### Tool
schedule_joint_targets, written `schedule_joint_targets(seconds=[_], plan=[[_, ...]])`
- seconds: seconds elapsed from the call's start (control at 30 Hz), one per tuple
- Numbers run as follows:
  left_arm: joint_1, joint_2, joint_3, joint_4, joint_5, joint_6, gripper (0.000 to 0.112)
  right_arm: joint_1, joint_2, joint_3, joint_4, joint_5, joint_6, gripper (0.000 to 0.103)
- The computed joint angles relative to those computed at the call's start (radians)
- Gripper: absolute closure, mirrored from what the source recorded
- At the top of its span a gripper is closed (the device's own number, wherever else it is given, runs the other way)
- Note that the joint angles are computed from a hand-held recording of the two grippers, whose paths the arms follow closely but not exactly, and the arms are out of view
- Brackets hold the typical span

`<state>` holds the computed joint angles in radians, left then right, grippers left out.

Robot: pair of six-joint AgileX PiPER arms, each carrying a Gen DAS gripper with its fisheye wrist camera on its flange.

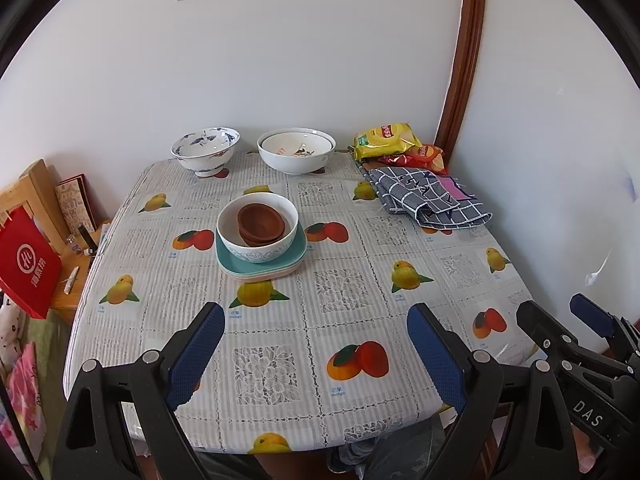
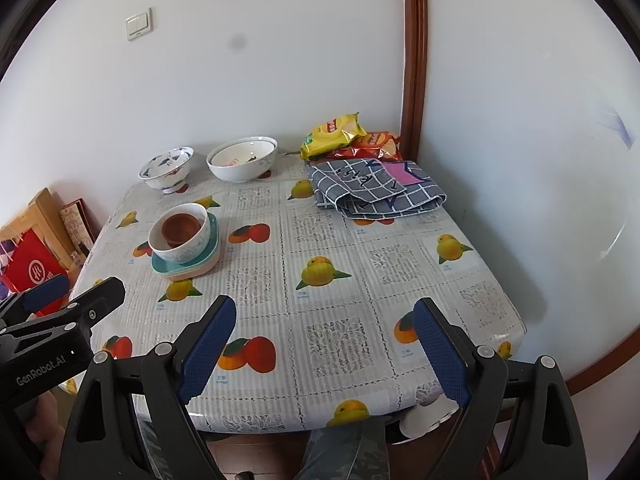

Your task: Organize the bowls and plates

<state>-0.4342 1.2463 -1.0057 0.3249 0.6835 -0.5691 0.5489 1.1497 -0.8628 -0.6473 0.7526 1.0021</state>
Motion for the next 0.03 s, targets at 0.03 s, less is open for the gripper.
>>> schedule_joint_targets(seconds=[0.03], plan=[[0.008, 0.006, -0.002, -0.012, -0.006, 0.013, 0.02, -0.004, 0.005, -0.001, 0.003, -0.006, -0.003, 0.014]])
